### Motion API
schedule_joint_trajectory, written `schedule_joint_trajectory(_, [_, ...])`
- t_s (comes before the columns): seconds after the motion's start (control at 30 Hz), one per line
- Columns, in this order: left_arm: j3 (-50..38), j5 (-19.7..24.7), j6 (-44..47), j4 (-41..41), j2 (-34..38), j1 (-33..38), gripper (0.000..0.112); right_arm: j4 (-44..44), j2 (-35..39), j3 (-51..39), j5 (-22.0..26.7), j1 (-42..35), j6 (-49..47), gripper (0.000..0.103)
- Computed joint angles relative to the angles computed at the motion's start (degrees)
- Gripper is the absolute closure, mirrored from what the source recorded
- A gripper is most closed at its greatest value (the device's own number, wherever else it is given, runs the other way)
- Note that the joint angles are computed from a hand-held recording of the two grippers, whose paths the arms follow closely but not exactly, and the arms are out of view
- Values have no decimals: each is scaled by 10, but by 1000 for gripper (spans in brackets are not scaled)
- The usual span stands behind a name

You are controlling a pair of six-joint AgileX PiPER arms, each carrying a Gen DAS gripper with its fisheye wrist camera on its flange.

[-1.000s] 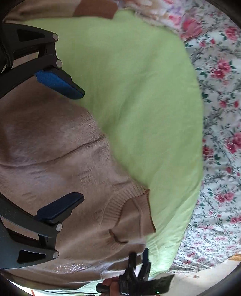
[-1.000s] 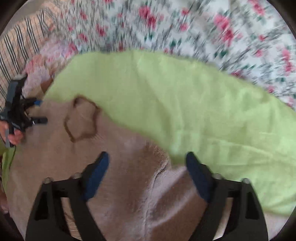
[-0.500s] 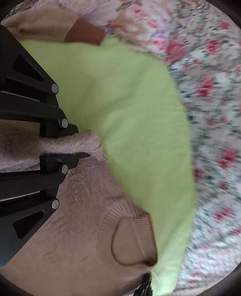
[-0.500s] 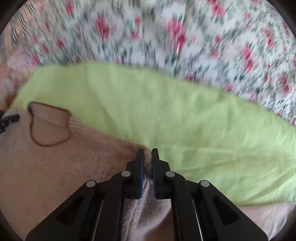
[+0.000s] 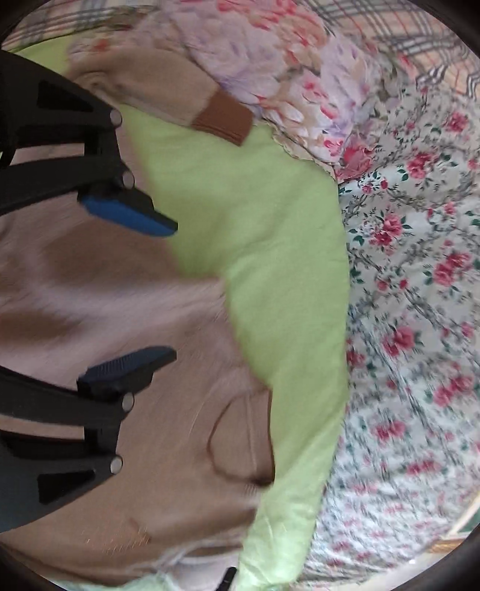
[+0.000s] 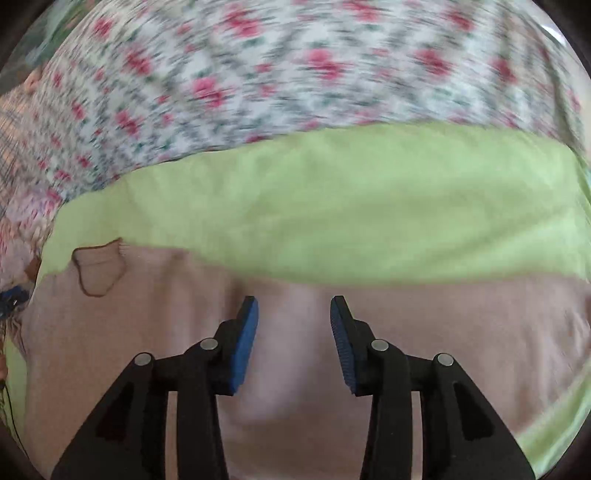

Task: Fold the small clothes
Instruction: 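Grasp the sweater sleeve near its brown cuff with the right gripper, then carry the held sleeve across the sweater body with the right gripper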

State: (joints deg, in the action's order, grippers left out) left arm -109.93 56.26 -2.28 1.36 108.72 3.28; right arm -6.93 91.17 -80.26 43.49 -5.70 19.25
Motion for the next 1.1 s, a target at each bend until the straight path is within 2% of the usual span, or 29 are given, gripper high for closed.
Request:
schedule_joint_trajectory(0.1, [108, -38, -45, -3, -68, -37, 42, 46, -91, 94, -3, -111, -24, 61])
schedule_joint_trajectory(0.17, [186, -68, -76, -6, -112, -61, 42, 61, -126, 132, -10, -188, -25, 56])
schedule_joint_trajectory(0.23, [218, -77, -102, -3, -127, -86, 41, 99, -142, 146, -9, -279, -62, 54])
schedule_joint_trajectory(0.3, [243, -83, -130, 0, -136, -111, 41, 136, -134, 136, -11, -349, -93, 54])
schedule_joint_trajectory(0.43, [264, -94, -150, -10, -129, -136, 41, 150, -88, 89, -23, -406, -101, 52])
schedule_joint_trajectory(0.53, [269, -95, -155, -17, -119, -147, 41, 247, -47, 66, -30, -445, -151, 51])
schedule_joint_trajectory(0.57, [270, -94, -155, -20, -117, -151, 41, 253, -34, 57, -33, -442, -148, 54])
schedule_joint_trajectory(0.63, [276, -94, -154, -22, -116, -157, 41, 235, -29, 47, -30, -426, -131, 88])
schedule_joint_trajectory(0.67, [281, -96, -159, -16, -119, -162, 41, 241, -33, 47, -28, -413, -128, 96])
schedule_joint_trajectory(0.73, [295, -103, -160, -15, -127, -167, 41, 221, -65, 62, -44, -363, -119, 96])
schedule_joint_trajectory(0.83, [313, -109, -146, -38, -141, -161, 41, 216, -105, 70, -35, -282, -124, 96])
schedule_joint_trajectory(0.9, [323, -109, -147, -37, -149, -161, 41, 189, -117, 64, -22, -198, -91, 96])
schedule_joint_trajectory(1.0, [341, -110, -152, -36, -166, -160, 41, 179, -108, 47, -26, -58, -45, 96])
schedule_joint_trajectory(1.1, [363, -117, -133, -66, -189, -147, 39, 229, -65, 19, -41, 58, -30, 96])
